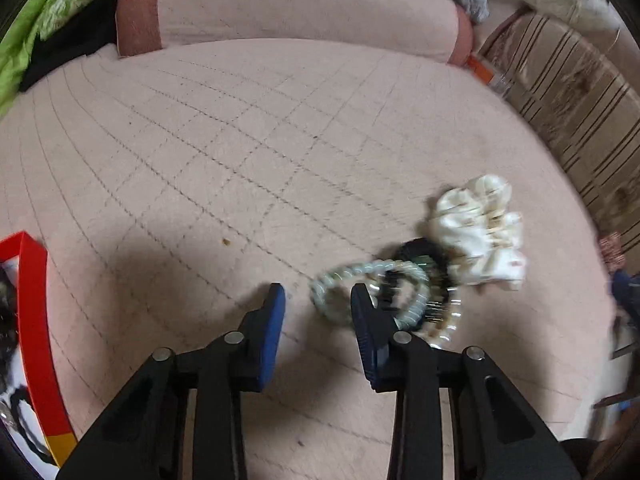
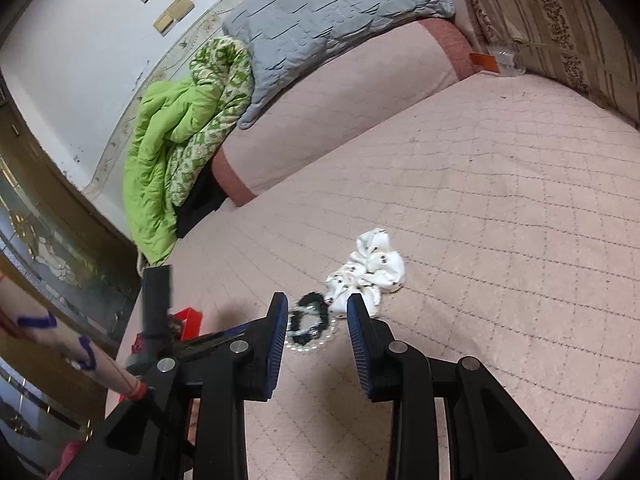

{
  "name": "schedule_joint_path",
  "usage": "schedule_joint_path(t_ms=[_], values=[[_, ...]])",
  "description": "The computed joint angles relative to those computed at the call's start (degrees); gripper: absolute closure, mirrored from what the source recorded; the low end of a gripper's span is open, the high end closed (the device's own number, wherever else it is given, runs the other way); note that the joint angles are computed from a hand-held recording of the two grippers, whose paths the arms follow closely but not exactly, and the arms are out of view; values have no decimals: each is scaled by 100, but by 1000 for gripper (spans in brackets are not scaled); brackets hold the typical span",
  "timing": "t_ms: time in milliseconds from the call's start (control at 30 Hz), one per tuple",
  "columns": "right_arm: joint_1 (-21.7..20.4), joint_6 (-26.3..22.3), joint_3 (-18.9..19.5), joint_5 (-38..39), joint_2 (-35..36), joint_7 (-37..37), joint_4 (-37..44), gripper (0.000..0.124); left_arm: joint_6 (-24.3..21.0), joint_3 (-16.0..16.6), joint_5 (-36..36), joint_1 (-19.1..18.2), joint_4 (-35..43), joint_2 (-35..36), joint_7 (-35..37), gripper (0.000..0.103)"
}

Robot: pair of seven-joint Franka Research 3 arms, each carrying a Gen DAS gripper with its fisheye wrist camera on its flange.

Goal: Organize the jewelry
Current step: 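Grasp the light blue bead bracelet with the left tool while the right tool grasps the black beaded bracelet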

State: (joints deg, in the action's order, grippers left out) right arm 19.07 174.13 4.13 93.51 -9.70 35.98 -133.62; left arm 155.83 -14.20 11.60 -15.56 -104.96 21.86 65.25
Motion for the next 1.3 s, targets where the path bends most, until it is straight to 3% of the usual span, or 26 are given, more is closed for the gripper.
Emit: schedule_joint_path(t_ms=[33,133,167,233,333,467,633,733,900,1000,1033,1133,1233,1300], values=[[5,-25,4,-19,8,4,1,90,-22,162,286,-170,63,48,-177,70],[11,-26,12,-267,93,139,33,90,-86,937,2113,-1054,124,77,-1382,73],[18,2,9,-306,119,195,43,90,13,991,2351,-1110,48,37,-1580,84],[26,-20,-16,-272,172,245,89,90,185,875,2499,-978,-191,-125,-1726,98],[47,-19,1,-323,248,341,140,90,681,636,2462,-647,-791,-557,-1733,98],[95,65,41,-518,341,464,197,90,1293,603,2662,-443,-1524,-1258,-2182,98],[111,87,41,-971,448,926,183,90,1871,680,3655,-221,-1912,-1836,-3233,98],[142,9,68,-1539,585,1300,248,90,1936,617,4246,-10,-1953,-1955,-3703,98],[170,110,159,-2833,999,2010,505,91,2166,449,3837,269,-2031,-1854,-3291,98],[214,262,-20,-5301,1367,3794,589,91,2298,431,3502,318,-2114,-1802,-2958,98],[183,131,-65,-5746,1542,4051,748,91,2343,384,3200,374,-2170,-1801,-2666,98],[231,-64,-269,-6757,1882,4842,1031,91,2406,388,2782,410,-2274,-1818,-2284,98],[24,-332,-139,-6957,2114,4961,1287,91,2493,267,2052,520,-2391,-1830,-1709,98],[217,-505,-415,-7703,2198,5535,1348,93,2521,195,1628,558,-2419,-1816,-1343,98]])
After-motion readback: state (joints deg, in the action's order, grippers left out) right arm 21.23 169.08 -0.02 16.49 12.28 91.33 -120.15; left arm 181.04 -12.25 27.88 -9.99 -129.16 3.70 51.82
